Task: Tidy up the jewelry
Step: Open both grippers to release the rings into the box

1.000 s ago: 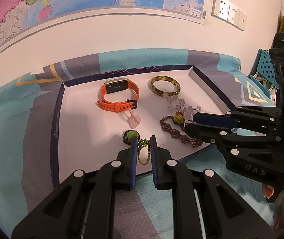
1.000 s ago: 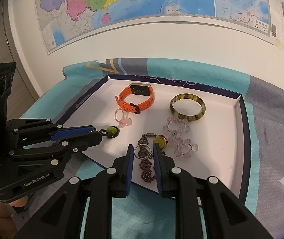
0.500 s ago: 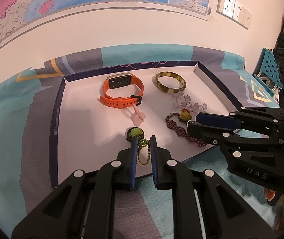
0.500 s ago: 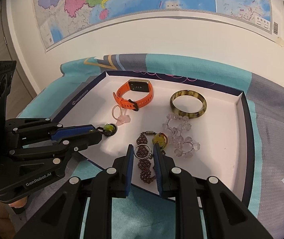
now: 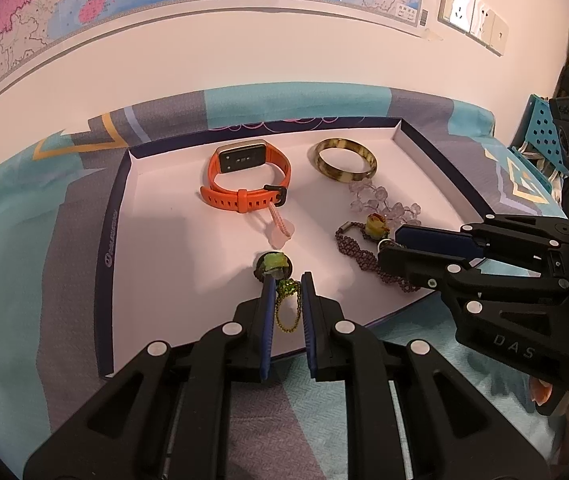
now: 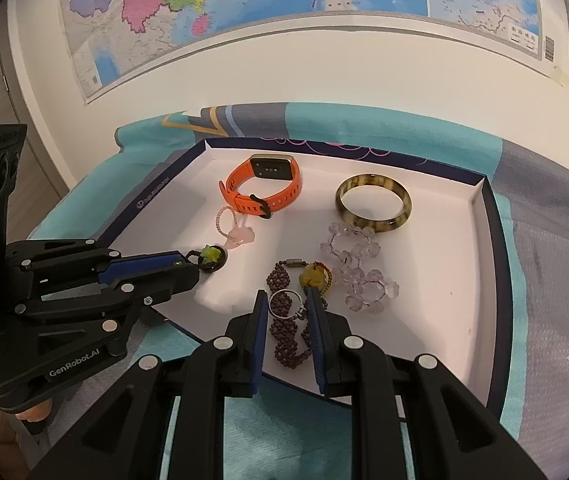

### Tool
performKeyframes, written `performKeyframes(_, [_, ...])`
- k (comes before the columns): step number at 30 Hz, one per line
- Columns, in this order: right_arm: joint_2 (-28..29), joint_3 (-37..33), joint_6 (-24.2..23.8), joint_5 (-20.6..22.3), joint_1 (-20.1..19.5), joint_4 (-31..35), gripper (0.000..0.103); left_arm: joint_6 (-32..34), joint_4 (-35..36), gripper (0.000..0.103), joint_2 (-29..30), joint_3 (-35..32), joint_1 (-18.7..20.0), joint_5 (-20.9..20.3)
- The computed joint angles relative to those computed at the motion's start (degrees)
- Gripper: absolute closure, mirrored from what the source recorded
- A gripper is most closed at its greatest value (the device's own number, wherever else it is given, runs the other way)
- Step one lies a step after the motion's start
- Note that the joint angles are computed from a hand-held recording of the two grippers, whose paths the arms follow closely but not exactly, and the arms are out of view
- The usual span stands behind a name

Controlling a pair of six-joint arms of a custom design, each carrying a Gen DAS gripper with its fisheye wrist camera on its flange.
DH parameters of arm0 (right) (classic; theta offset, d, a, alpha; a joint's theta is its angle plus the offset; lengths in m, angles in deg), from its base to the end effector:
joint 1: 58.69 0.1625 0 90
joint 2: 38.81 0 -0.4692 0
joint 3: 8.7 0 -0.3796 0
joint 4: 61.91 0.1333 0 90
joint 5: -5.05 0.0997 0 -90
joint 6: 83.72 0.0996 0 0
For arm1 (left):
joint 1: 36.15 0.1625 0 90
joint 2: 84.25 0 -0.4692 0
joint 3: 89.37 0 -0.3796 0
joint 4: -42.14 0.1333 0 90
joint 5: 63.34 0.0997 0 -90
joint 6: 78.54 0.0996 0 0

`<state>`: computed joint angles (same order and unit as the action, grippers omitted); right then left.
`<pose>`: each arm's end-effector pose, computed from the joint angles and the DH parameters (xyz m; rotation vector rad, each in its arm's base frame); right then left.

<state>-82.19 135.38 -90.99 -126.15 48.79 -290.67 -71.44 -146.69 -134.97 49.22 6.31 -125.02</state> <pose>0.1833 -0.3567 0.1142 0.2055 -2.3548 0.8837 -0.1922 -0.4206 0.0792 1.1825 2.4316 -0.4791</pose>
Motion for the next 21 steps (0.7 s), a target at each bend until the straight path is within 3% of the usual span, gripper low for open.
performKeyframes(12, [0.7, -0.1, 0.2, -0.5, -0.4, -0.8, 0.084, -0.1, -0.5, 0.087, 0.2, 0.1, 0.0, 0.5])
performKeyframes(14, [0.7, -0.1, 0.2, -0.5, -0.4, -1.0, 0.081, -0.2, -0.8, 0.083, 0.2, 0.2, -0.1, 0.9])
performKeyframes(16, [1.0, 0.0, 0.0, -0.9, -0.3, -1.9, 0.07, -0.1, -1.5, 0.069, 0.2, 0.5, -0.3, 1.4])
performKeyframes(18, [1.0, 0.2, -0.1, -0.9, -0.2, -2.2, 0.068, 0.1, -2.0, 0.068, 0.1, 0.9, -0.5, 1.5])
performKeyframes(21, [1.1, 0.5, -0.2, -1.1, 0.0, -3.1, 0.064, 0.2, -2.8, 0.057, -0.2, 1.4, -0.9, 1.8])
